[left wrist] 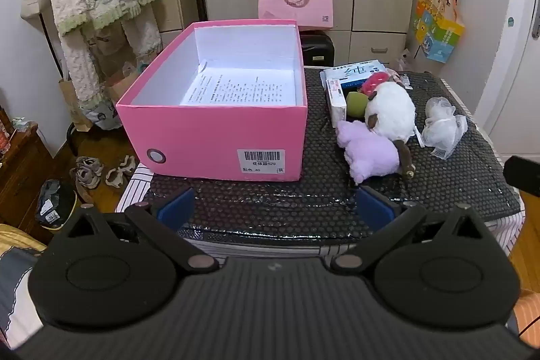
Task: Organize soft objects
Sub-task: 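Move the left tool toward the lilac plush toy on the table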
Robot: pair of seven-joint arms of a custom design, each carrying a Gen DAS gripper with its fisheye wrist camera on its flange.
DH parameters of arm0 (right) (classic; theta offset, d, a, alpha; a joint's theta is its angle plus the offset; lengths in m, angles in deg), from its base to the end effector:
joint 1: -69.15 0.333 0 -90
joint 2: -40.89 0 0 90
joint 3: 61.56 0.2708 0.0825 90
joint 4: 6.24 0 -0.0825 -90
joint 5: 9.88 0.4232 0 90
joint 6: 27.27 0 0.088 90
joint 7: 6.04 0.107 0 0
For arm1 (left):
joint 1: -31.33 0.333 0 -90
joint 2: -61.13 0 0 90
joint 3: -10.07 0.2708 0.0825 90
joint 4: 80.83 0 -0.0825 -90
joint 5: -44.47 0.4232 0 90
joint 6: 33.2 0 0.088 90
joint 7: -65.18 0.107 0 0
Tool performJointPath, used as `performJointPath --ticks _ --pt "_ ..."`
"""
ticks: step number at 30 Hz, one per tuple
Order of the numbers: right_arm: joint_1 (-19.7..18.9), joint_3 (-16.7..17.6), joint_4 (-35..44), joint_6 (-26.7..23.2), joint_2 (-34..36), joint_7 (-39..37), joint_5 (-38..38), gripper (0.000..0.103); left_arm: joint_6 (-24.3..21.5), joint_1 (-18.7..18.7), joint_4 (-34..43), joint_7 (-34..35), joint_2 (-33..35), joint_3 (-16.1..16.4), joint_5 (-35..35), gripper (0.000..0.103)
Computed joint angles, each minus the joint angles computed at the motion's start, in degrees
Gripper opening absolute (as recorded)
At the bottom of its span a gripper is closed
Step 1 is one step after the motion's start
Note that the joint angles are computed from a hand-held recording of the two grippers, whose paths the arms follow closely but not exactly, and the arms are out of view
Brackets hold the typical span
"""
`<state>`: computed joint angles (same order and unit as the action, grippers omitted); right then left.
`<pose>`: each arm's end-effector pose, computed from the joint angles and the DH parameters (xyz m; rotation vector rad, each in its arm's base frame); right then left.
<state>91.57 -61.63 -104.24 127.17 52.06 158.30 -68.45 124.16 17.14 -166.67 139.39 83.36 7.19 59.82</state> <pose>0.6301 0.2898 0.4938 -1.4732 1.6912 -0.8897 0.7106 -0.2231 0.4957 -1.5296 1.8904 -0.8605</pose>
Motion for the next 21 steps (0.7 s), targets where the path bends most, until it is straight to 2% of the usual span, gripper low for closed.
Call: performJointPath --ticks 6,11,14,19,21 --pt "-0.10 -0.08 0.23 0.23 0.26 0.32 -0.16 0.099 0.22 0.25 -0.02 0.70 0.09 -0.34 -0.48 0.103" --pt "-0.12 -0.26 -1.20 0.70 -0.64 1.76 -1.78 0.099 -0.34 1.42 1.03 4.47 1.16 -2.23 -4.58 0.103" --pt "-0.23 0.10 -0.35 -0.13 -0.11 0.63 -0.61 0.099 1.39 1.12 -0.58 5.01 0.30 -1.90 -5.20 0.103" --pt "-0.08 0.12 -0.69 -0.69 -0.47 0.84 -0.50 0.099 3.79 2.38 -2.70 8.38 -1.10 -3.17 -8.92 0.103" --pt "-0.04 0.16 -0.83 -0.97 -0.69 0.94 -0.79 0.099 4.54 1.71 -3.12 8.31 -1.36 -2.38 -8.28 0.103"
